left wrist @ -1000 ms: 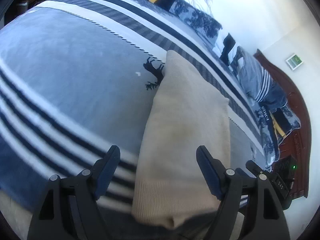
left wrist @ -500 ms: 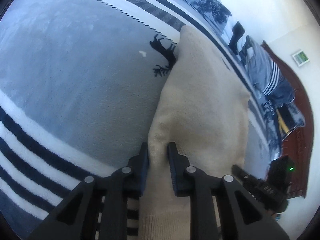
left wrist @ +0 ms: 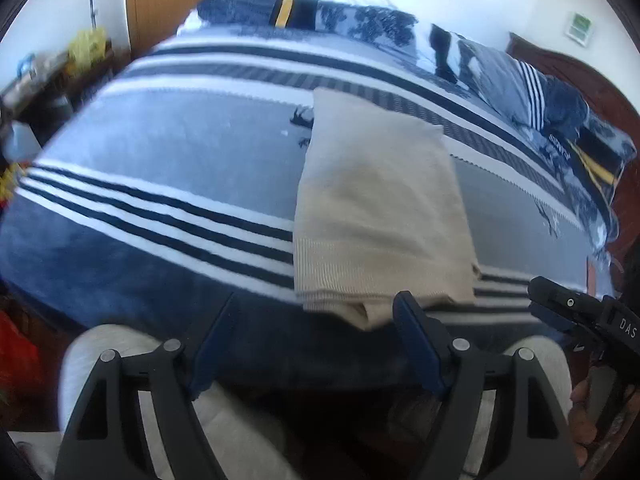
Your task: Fold small clothes
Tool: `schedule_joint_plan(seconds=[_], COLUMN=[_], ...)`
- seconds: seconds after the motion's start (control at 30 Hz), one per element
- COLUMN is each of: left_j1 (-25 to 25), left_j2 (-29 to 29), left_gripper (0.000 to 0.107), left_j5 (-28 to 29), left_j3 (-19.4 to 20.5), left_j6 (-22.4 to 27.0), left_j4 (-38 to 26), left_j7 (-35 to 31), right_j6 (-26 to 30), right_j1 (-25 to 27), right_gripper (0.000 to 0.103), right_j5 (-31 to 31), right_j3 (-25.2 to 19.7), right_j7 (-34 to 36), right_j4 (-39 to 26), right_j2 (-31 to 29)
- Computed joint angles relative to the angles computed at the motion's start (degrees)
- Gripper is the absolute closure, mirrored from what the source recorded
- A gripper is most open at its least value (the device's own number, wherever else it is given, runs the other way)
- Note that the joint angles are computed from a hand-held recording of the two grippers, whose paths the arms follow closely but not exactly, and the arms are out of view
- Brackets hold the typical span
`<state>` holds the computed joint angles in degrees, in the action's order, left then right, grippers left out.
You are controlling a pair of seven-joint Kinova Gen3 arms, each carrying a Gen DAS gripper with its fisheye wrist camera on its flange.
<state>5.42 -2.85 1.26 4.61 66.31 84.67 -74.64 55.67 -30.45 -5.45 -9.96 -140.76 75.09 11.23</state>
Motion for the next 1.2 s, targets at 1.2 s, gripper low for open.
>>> schedule_joint_plan(seconds=[1.2], left_j1=[-3.2], left_j2=[-15.7], left_gripper=[0.006], left_j5=[-19.4], left_j3=[17.9], left_j6=[9.4], left_j4=[-9.4], left_j7=[11.2], right_j6=[41.6], right_j1=[-32.6], right_gripper=[0.013], right_j5=[43.6], right_j3=[-1.8], right_j7=[-16.0], right_j4=[-33.8], right_j2=[-0.2])
